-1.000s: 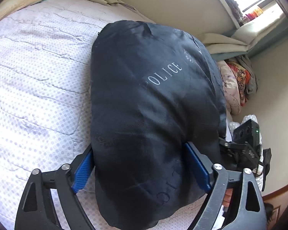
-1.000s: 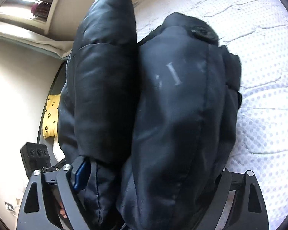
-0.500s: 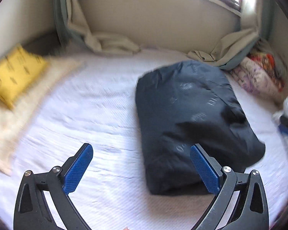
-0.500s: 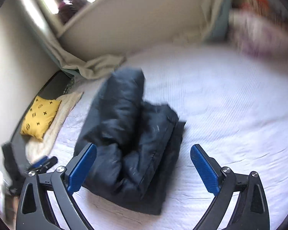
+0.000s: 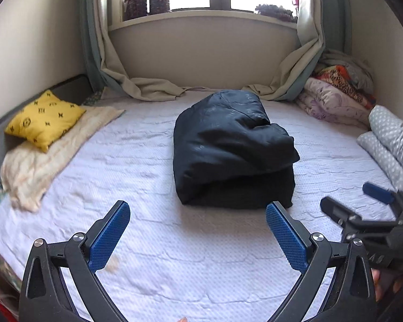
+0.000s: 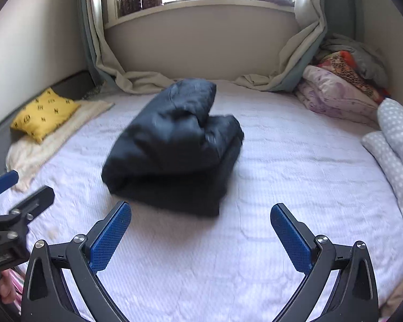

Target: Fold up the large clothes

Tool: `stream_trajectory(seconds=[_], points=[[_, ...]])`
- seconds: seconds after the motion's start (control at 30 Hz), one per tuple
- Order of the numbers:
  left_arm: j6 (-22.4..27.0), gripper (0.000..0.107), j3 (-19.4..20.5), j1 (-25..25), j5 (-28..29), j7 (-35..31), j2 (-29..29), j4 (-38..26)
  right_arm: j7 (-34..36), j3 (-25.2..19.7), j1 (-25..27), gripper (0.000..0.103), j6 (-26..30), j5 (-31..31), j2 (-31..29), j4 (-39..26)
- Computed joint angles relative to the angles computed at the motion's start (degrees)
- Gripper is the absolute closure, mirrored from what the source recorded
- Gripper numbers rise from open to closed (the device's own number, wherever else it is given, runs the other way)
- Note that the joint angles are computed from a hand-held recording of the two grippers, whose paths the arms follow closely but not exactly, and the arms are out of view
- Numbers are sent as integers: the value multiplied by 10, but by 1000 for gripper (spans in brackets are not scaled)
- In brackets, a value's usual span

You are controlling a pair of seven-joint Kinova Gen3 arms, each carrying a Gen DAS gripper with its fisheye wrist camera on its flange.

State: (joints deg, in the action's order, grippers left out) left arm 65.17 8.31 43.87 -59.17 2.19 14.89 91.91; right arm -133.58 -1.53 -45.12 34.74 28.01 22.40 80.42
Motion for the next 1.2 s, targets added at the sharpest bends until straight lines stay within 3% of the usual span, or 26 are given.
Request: stream_trajectory(seconds=[0.17,0.5,1.2], points=[[36,5,3,18,-1,46,5,21,-45,2,-16,0,-5,14,-16,45],[36,5,6,18,7,42,12,26,-52,-8,-10,0,-8,16,-16,59],[23,5,-1,16,18,26,18,21,-7,-19,19,0,-18,-49,-13,58]])
